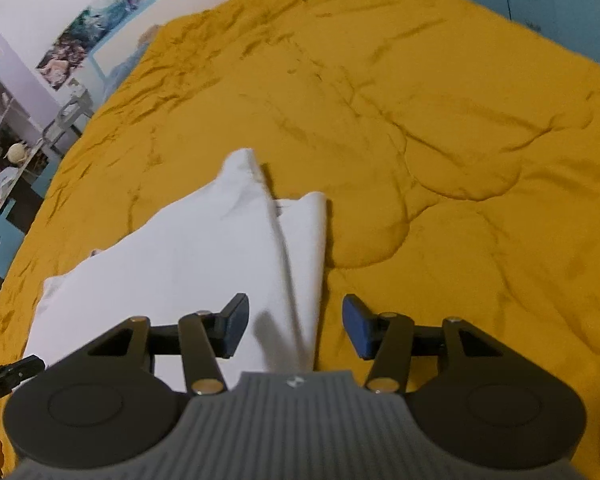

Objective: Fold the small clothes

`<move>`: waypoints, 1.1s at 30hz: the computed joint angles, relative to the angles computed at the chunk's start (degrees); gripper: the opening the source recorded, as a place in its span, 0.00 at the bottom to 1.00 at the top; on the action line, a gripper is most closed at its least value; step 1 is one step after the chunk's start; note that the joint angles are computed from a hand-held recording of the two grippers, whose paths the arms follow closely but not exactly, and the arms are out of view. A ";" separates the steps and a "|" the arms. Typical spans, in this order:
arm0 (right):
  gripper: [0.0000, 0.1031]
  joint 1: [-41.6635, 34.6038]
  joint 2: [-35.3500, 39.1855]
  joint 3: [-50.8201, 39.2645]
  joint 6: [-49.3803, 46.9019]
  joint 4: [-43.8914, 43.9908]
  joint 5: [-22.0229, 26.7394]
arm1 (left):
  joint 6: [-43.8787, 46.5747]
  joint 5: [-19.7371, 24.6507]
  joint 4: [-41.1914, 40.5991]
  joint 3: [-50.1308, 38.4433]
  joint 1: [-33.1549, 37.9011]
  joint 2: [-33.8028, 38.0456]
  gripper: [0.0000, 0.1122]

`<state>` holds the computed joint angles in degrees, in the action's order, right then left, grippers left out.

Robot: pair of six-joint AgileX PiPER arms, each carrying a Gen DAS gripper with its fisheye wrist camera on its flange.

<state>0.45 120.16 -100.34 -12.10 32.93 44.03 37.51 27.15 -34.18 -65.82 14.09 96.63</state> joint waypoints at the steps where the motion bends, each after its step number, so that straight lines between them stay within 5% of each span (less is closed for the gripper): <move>1: 0.47 -0.11 2.52 -2.85 0.16 0.75 0.97 | -0.92 0.28 0.50 -2.01 -0.72 1.85 0.33; 7: 0.44 -1.26 12.87 -16.06 0.97 4.33 4.99 | -15.20 0.27 13.33 -14.49 -6.20 13.02 0.33; 12: 0.31 -1.95 19.24 -24.75 1.99 7.63 7.92 | -22.81 2.23 20.07 -25.25 -8.59 21.41 0.33; 22: 0.21 -2.19 25.86 -34.44 2.02 10.64 10.81 | -29.87 8.90 28.90 -44.82 -11.61 33.73 0.33; 27: 0.11 -1.68 24.81 -34.13 1.70 9.74 10.84 | -32.12 8.54 31.35 -45.81 -12.42 34.48 0.32; 33: 0.10 0.08 23.32 -40.81 6.89 5.36 15.42 | -32.36 4.53 29.27 -35.80 -11.18 25.63 0.32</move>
